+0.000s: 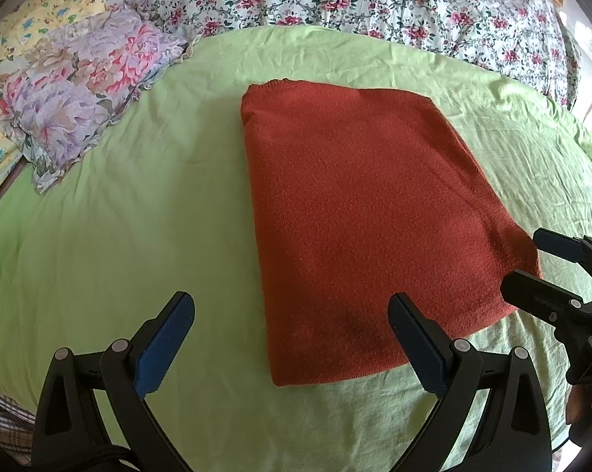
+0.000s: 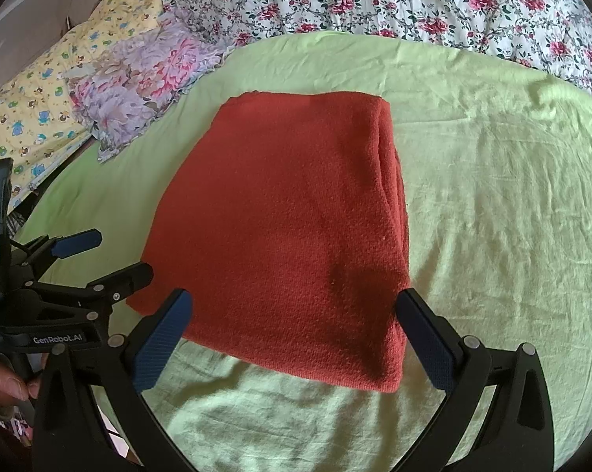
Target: Fold small clothes
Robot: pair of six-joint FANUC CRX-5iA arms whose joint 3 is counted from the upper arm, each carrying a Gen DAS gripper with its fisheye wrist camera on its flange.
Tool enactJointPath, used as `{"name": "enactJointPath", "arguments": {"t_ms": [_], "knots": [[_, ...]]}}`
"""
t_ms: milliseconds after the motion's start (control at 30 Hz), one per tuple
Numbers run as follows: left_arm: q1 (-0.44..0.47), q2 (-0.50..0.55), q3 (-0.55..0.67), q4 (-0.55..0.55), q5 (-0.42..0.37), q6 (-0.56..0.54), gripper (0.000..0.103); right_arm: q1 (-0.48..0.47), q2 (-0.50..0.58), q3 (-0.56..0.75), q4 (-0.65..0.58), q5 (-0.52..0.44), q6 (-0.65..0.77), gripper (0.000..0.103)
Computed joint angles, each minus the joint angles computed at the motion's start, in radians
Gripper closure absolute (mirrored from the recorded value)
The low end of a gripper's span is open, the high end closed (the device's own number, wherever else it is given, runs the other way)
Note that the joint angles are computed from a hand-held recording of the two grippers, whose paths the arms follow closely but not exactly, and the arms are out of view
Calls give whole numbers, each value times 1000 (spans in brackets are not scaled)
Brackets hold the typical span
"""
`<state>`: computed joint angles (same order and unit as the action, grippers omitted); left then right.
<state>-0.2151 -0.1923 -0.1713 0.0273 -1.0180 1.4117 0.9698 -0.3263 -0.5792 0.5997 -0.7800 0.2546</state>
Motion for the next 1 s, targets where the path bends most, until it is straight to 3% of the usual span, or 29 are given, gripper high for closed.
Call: {"name": "enactJointPath", "arguments": {"t_ms": [1000], "knots": [[4, 13, 9, 12, 6, -36, 4, -2, 0, -1, 16, 2, -24, 0]]}}
